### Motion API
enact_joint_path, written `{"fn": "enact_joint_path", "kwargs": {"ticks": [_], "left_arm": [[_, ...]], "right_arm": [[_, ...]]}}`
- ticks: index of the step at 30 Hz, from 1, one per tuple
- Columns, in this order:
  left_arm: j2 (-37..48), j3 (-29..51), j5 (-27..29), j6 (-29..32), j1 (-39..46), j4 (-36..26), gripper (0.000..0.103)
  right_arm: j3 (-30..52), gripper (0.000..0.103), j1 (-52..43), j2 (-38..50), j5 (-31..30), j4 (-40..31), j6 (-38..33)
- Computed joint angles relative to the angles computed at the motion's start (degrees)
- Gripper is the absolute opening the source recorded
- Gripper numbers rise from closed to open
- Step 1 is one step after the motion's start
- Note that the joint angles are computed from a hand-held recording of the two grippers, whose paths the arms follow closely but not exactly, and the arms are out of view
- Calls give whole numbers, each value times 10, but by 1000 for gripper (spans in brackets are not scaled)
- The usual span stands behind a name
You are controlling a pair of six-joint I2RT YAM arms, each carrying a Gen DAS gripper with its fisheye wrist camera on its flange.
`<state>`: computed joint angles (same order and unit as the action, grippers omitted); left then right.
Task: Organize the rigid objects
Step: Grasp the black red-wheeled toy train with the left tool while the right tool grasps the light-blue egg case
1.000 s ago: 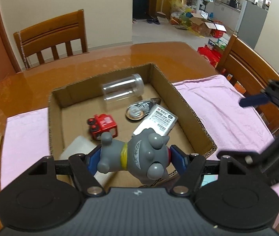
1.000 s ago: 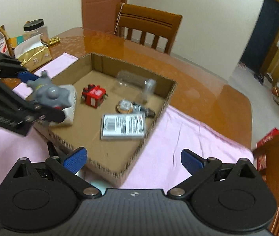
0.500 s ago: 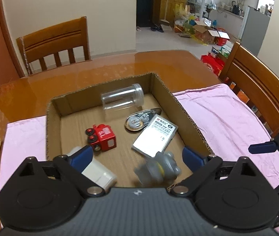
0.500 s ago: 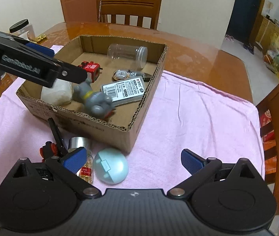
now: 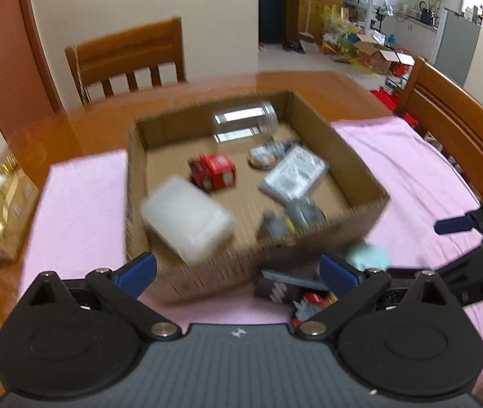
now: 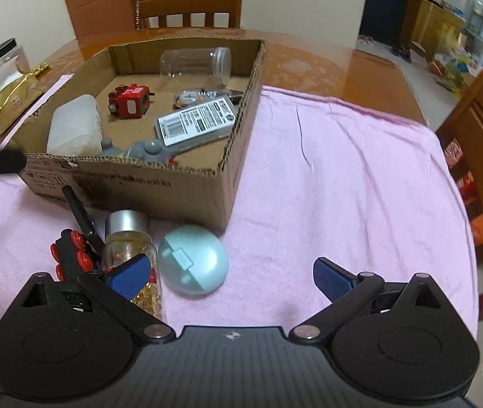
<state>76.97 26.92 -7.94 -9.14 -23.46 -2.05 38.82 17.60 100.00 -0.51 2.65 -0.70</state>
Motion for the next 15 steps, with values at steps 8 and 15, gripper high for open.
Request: {"fn": "enact_joint_path", "kwargs": {"ticks": [8, 15], "left_arm": [[98, -15, 33, -60, -27, 78, 101], [170, -7, 16, -88, -44, 130, 102]], "right_arm": [[-44, 103, -6, -16, -18, 18, 14], [-63, 103, -20, -42, -29, 22, 9]]}}
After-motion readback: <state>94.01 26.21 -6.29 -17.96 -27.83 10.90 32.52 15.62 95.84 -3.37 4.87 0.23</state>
